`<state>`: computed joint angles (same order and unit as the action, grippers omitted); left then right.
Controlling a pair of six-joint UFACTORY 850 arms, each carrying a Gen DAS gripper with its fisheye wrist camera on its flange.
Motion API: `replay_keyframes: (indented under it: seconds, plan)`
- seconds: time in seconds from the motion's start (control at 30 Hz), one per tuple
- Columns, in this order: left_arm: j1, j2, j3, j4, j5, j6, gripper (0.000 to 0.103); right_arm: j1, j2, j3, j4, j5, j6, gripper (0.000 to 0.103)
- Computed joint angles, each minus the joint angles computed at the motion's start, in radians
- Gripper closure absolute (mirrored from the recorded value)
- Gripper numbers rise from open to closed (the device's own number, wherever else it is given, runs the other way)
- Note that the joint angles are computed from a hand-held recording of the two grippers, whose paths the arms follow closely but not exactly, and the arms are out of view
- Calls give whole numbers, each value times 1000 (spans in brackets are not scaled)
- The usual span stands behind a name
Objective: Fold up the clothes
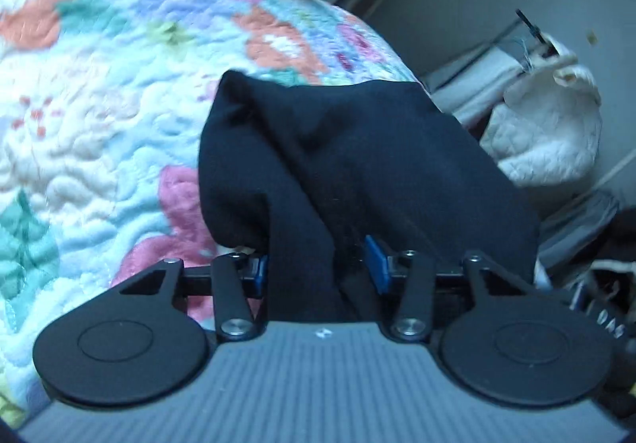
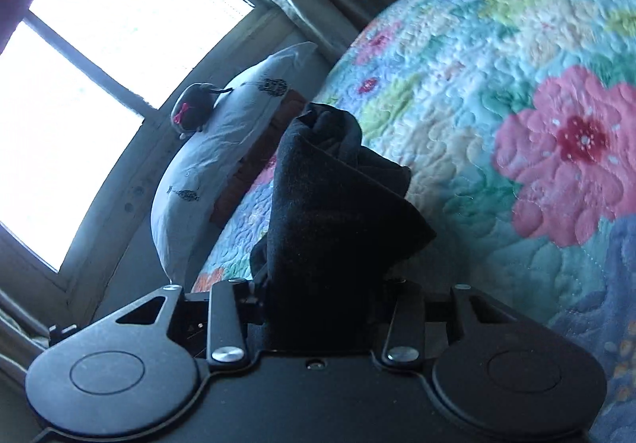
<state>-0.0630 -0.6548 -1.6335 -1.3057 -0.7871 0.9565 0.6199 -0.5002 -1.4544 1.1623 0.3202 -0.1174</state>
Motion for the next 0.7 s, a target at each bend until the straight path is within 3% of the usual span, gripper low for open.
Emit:
replay_keyframes:
  seconds: [0.23, 0.33, 0.47, 0.53, 0.63, 0.7]
  plan:
    - [-44, 115, 102, -38, -128, 138, 61, 83, 228, 180, 296, 184, -392, 57]
    - [-95, 190, 179, -63, -152, 243, 61, 143, 323, 253, 447, 324, -562, 57]
    - [-186, 240, 228, -22, -192, 301, 61, 252, 404, 315, 662, 623, -820, 57]
    - [-251, 238, 227, 79, -162, 229, 61, 271, 404, 325, 776, 721, -943, 55]
    - [-349, 234, 237, 264, -46, 89, 60, 238, 367, 329, 978, 772, -1078, 53]
    - [-405, 234, 251, 363, 31, 5, 50, 219, 347, 325, 1087, 799, -1061, 51]
